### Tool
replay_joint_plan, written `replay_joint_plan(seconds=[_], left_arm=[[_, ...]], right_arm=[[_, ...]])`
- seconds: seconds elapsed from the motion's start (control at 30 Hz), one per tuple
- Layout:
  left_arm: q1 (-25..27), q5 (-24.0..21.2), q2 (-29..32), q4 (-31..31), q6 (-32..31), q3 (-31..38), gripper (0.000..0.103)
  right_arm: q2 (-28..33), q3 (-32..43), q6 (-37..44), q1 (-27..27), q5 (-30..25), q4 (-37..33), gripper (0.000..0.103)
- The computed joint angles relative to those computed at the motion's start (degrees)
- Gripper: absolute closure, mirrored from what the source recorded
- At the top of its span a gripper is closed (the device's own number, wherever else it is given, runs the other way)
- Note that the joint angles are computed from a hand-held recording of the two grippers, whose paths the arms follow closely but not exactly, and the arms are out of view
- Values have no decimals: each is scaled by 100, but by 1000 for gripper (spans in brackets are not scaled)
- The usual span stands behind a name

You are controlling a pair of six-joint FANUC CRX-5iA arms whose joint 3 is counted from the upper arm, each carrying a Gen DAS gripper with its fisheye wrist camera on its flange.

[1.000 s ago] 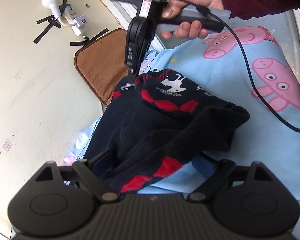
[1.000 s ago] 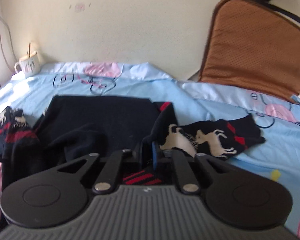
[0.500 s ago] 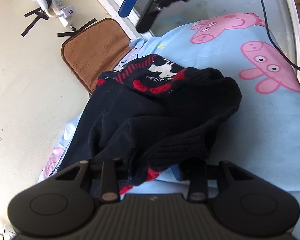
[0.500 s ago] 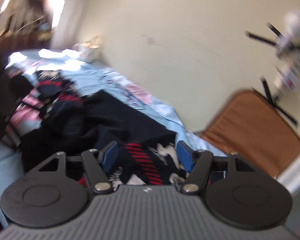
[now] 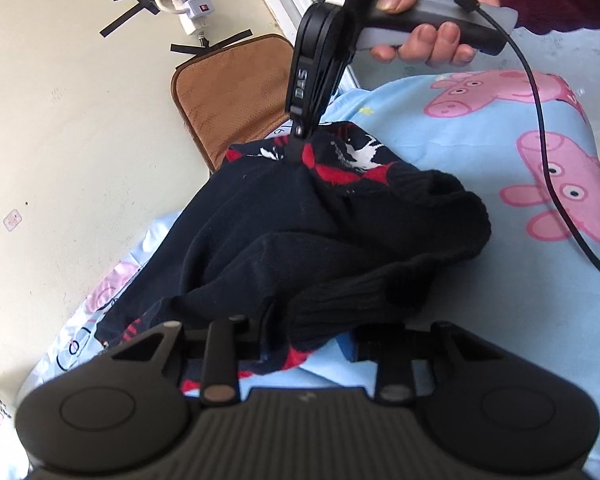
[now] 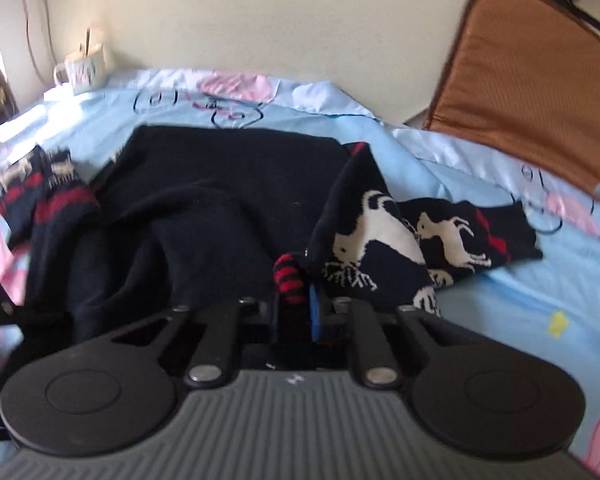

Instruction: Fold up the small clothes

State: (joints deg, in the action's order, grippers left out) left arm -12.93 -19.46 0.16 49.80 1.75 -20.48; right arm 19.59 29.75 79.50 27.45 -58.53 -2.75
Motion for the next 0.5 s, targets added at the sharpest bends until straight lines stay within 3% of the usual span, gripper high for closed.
replay_joint_plan(seconds=[0.13,0.23,0.37,0.47,0.5], left_arm=[[-78,83,-61,465,-183,-163,84],[-107,84,-97,711,-336,-235,86],[-26,-12,-51,76,173,-72,86],[22,-35,-35,-332,455,33,83],[26,-38,-48,-390,479,38,82]], right_arm=[[-872,-1084,-1348,-142,1036,526,93],[-1019,-1547,-2379,-240,1081,1281,93],[-761,-1455,-2157,-255,357,1286,89],[-1099,-1954,-1888,-5,876,1715,84],[-1269,-2146,-1699,79,1145,1865,71]])
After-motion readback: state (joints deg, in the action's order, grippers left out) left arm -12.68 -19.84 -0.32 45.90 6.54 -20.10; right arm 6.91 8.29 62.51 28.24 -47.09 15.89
